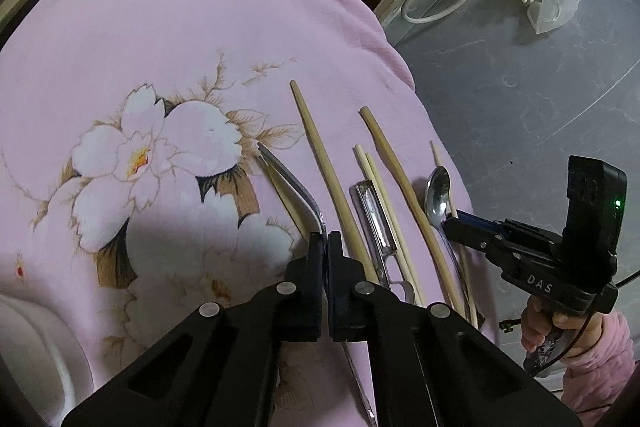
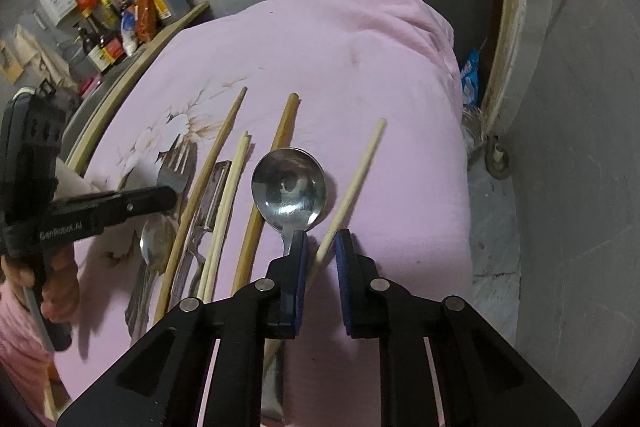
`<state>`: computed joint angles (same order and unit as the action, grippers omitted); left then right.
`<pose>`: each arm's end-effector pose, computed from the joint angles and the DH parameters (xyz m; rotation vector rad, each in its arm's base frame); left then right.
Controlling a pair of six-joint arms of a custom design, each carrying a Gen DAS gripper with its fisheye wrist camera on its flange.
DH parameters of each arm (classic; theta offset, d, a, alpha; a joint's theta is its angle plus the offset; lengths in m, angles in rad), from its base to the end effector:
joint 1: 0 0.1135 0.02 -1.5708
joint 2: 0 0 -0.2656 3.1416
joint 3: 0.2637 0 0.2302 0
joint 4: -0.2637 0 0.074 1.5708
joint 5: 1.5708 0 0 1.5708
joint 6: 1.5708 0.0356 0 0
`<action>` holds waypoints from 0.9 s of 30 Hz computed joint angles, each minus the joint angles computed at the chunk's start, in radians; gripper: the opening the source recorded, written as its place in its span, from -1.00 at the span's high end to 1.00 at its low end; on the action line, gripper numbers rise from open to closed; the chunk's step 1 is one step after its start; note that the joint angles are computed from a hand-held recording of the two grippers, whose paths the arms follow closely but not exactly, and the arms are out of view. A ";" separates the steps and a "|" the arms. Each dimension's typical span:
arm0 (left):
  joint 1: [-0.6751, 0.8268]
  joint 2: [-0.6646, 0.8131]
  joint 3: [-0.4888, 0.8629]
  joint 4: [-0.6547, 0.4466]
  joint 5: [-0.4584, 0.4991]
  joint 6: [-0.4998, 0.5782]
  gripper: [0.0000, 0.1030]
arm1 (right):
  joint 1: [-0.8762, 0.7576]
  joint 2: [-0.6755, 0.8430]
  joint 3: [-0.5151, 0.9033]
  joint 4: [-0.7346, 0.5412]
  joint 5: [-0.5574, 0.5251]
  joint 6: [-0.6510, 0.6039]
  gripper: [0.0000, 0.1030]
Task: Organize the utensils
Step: 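Close the left gripper on the fork while the right gripper closes on a chopstick, then lift the fork with the left tool while the right tool lifts the chopstick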
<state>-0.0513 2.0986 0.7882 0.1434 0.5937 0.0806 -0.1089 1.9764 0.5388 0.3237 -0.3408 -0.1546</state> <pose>0.3082 -0.0358 0.0485 0.3369 2.6080 -0.7949 0.2610 -0.0166 0.0487 -0.1648 2.6200 0.3673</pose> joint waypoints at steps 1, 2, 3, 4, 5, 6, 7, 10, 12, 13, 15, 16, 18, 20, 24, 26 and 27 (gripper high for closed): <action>0.005 -0.006 -0.008 0.002 0.004 0.002 1.00 | 0.000 -0.001 -0.001 -0.001 -0.002 0.012 0.84; 0.010 -0.015 -0.023 0.009 0.007 0.004 1.00 | 0.001 -0.002 -0.001 -0.003 -0.005 0.024 0.89; 0.015 -0.021 -0.036 0.017 0.009 0.006 1.00 | -0.004 -0.004 -0.002 -0.007 -0.016 0.040 0.90; 0.025 -0.031 -0.055 0.024 0.012 0.015 1.00 | -0.008 -0.005 -0.002 -0.011 -0.026 0.050 0.91; 0.031 -0.046 -0.073 0.032 0.009 0.020 1.00 | -0.014 -0.005 -0.005 -0.011 -0.039 0.059 0.92; 0.037 -0.057 -0.087 0.033 0.011 0.027 1.00 | -0.021 -0.006 -0.012 -0.006 -0.052 0.068 0.92; 0.044 -0.069 -0.102 0.034 0.019 0.037 1.00 | -0.025 -0.007 -0.022 0.005 -0.059 0.073 0.93; 0.065 -0.113 -0.156 0.043 0.038 0.069 1.00 | -0.039 -0.019 -0.048 0.023 -0.083 0.091 0.94; 0.079 -0.146 -0.200 0.060 0.049 0.092 1.00 | -0.050 -0.029 -0.074 0.045 -0.102 0.100 0.94; 0.082 -0.158 -0.220 0.072 0.051 0.100 1.00 | -0.051 -0.033 -0.087 0.058 -0.106 0.104 0.94; 0.082 -0.185 -0.272 0.118 0.045 0.107 1.00 | -0.056 -0.043 -0.126 0.105 -0.120 0.109 0.94; 0.082 -0.198 -0.296 0.139 0.041 0.111 1.00 | -0.058 -0.043 -0.142 0.128 -0.126 0.113 0.94; 0.089 -0.220 -0.345 0.186 0.044 0.114 1.00 | -0.069 -0.039 -0.187 0.192 -0.144 0.125 0.94; 0.088 -0.236 -0.381 0.230 0.040 0.108 1.00 | -0.083 -0.038 -0.230 0.253 -0.158 0.128 0.94; 0.066 -0.275 -0.455 0.310 0.005 0.110 1.00 | -0.142 -0.010 -0.311 0.350 -0.232 0.135 0.94; 0.065 -0.289 -0.470 0.308 0.008 0.110 1.00 | -0.151 -0.003 -0.350 0.394 -0.244 0.131 0.94; 0.066 -0.290 -0.471 0.303 0.010 0.113 1.00 | -0.146 -0.009 -0.375 0.424 -0.235 0.127 0.94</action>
